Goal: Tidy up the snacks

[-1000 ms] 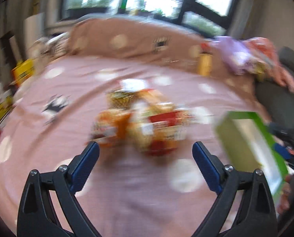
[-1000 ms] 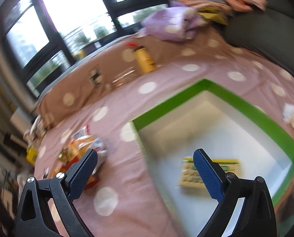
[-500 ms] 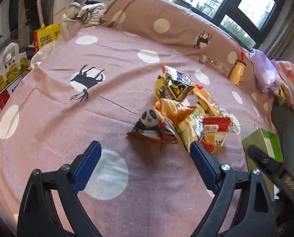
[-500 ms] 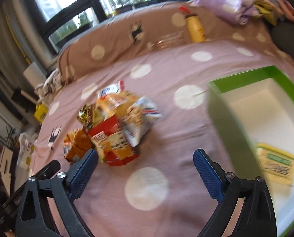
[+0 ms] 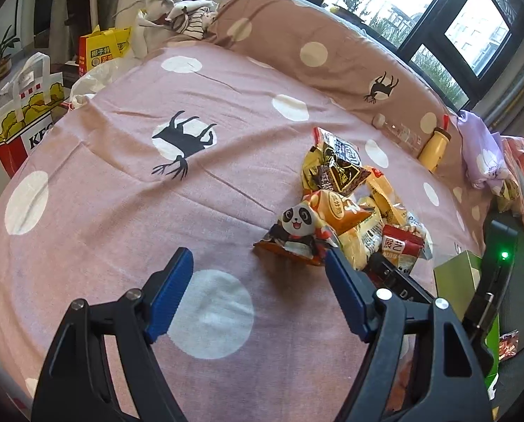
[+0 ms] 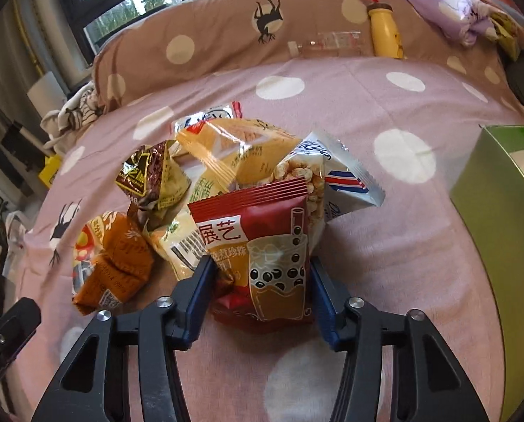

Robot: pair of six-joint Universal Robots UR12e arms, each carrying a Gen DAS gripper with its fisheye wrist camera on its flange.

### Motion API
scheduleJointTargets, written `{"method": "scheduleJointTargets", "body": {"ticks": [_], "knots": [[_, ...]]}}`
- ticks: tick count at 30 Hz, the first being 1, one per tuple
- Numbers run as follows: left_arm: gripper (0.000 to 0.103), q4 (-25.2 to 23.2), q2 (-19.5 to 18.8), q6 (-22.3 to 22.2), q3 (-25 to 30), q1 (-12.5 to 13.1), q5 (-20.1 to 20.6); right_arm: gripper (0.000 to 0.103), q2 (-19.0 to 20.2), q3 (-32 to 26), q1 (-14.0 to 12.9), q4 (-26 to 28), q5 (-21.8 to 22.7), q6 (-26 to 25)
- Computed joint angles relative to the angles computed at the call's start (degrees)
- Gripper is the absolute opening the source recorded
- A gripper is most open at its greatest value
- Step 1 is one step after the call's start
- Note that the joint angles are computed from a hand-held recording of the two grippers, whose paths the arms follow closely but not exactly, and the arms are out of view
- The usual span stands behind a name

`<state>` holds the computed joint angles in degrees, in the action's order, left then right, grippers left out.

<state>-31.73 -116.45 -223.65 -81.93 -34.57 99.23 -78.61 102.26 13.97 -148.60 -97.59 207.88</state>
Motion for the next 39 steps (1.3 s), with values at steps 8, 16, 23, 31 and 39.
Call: {"method": "scheduleJointTargets", "body": {"ticks": [8, 16, 23, 31, 39], "knots": [[0.077, -1.22, 0.1, -0.63, 0.01, 0.09, -0.75, 0.052, -4.48, 1.42, -2.1, 7.73, 13.93, -1.23], [0.077, -2.97, -0.24, 0.59, 0.89, -0.11, -2.85, 0.076, -5.25, 1.59, -3.28, 12.35, 15.84, 0.3], [0.065, -4.99, -1.4, 4.24, 2.55, -0.02, -10.28, 0.076, -7.65, 5.98, -6.2, 2.6, 20.78, 6.98], [0.056, -8.73, -3.62, 8.47, 5.87, -0.98, -16.83, 0.076, -6.48, 6.53, -8.24, 2.79, 29.55, 9.15], [0.05, -11.61, -5.07, 10.51, 7.61, -1.31, -21.21, 0.069, -5.13, 5.88, -8.39, 4.45, 33.27, 8.53]]}}
